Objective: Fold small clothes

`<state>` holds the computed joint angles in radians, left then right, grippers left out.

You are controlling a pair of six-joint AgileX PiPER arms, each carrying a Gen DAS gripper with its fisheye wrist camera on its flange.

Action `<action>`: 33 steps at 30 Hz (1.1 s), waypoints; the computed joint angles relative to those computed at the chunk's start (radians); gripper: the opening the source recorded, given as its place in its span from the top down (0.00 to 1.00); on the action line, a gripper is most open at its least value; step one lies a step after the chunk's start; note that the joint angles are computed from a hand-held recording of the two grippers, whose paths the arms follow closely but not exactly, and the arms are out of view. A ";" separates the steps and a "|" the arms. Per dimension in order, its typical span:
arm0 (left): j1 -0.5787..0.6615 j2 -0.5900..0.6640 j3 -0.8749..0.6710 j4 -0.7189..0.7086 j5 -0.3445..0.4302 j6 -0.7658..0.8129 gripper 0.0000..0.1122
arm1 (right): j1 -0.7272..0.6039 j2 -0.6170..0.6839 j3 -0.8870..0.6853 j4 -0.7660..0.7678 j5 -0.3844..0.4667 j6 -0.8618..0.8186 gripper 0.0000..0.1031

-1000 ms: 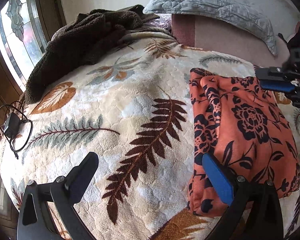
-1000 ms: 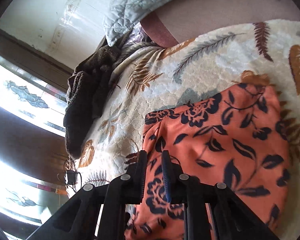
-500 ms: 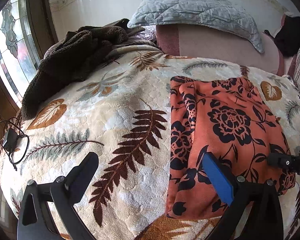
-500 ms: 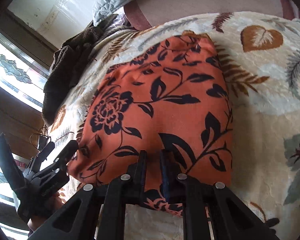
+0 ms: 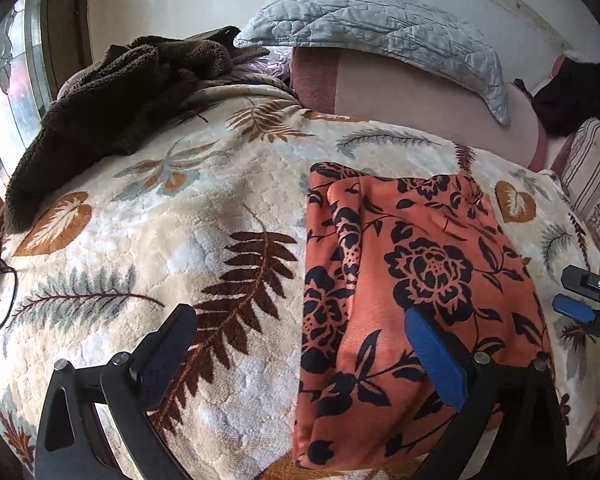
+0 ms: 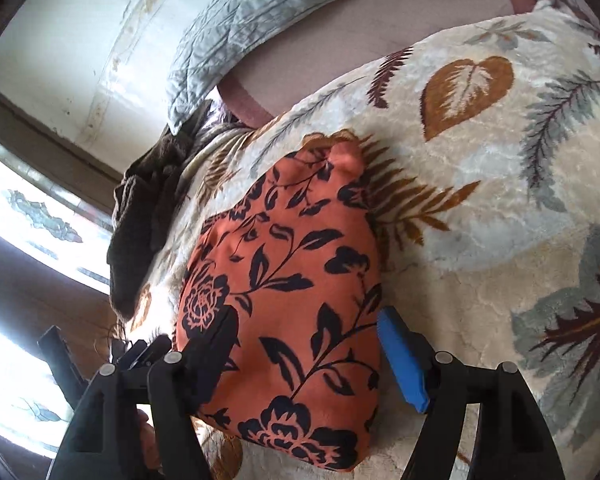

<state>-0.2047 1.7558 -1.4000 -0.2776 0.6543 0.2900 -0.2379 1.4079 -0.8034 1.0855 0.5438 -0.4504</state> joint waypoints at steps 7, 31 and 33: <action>0.054 0.137 -0.173 -0.189 0.220 0.062 0.08 | -0.094 0.103 -0.014 0.124 0.103 -0.135 0.27; -0.067 0.187 -0.192 -0.085 0.194 -0.014 0.08 | -0.091 0.453 -0.171 0.450 0.313 -0.433 0.33; -0.067 0.183 -0.186 -0.088 0.188 -0.012 0.08 | -0.095 0.459 -0.169 0.457 0.320 -0.443 0.39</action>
